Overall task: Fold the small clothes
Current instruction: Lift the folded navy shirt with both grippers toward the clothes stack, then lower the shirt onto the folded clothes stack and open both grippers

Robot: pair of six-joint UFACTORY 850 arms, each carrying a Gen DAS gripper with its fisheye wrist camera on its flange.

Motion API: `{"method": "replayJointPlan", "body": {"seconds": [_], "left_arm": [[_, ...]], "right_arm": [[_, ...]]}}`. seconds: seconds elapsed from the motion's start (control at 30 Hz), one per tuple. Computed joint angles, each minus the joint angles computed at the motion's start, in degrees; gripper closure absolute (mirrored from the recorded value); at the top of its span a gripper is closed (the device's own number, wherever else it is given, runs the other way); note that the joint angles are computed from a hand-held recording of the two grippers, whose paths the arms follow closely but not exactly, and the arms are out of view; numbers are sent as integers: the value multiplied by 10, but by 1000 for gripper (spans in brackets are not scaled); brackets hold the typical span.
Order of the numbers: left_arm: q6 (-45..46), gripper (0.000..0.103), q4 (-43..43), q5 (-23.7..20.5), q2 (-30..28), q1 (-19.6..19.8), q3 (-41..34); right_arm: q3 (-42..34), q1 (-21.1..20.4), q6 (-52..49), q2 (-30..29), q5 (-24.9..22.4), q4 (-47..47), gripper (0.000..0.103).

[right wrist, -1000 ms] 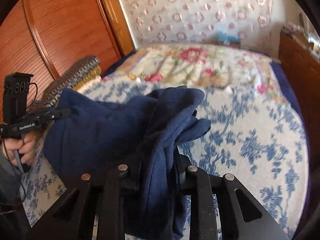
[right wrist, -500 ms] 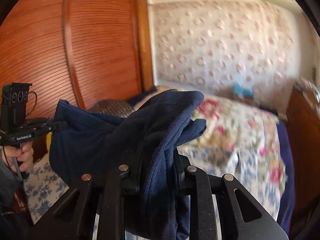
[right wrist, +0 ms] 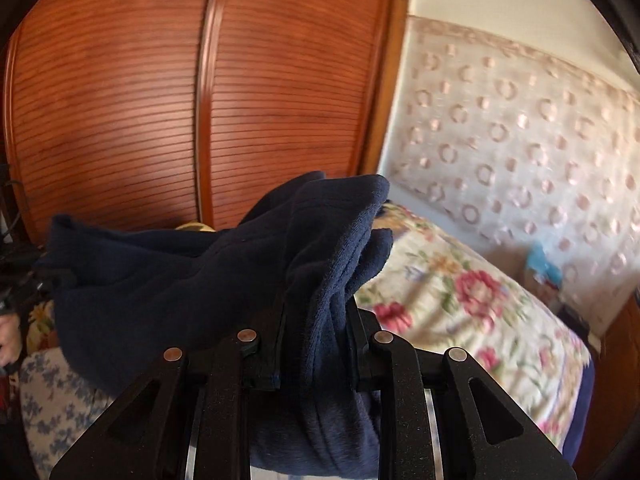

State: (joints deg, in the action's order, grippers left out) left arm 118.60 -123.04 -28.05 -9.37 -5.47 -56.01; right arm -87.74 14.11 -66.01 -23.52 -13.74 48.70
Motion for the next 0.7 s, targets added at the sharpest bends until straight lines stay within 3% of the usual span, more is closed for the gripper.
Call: {"method": "replayJointPlan", "body": {"seconds": [0.17, 0.3, 0.4, 0.43, 0.47, 0.57, 0.7], "left_arm": [[30, 95, -19, 25, -6, 3, 18], [36, 94, -37, 33, -5, 7, 26], [45, 93, -55, 49, -7, 4, 27], [68, 90, -80, 53, -7, 3, 30], [105, 90, -116, 62, -4, -1, 34], [164, 87, -157, 63, 3, -6, 40], [182, 68, -171, 68, 8, -1, 36]], "right_arm": [[-111, 24, 136, -102, -34, -145, 83], [-144, 27, 162, -134, -43, -138, 78], [-129, 32, 137, -126, -3, -107, 65], [-121, 35, 152, -121, 19, -123, 54], [-117, 35, 159, -117, 28, -127, 52], [-92, 29, 64, -96, 34, -20, 52], [-76, 24, 42, -87, 6, 5, 52]]}}
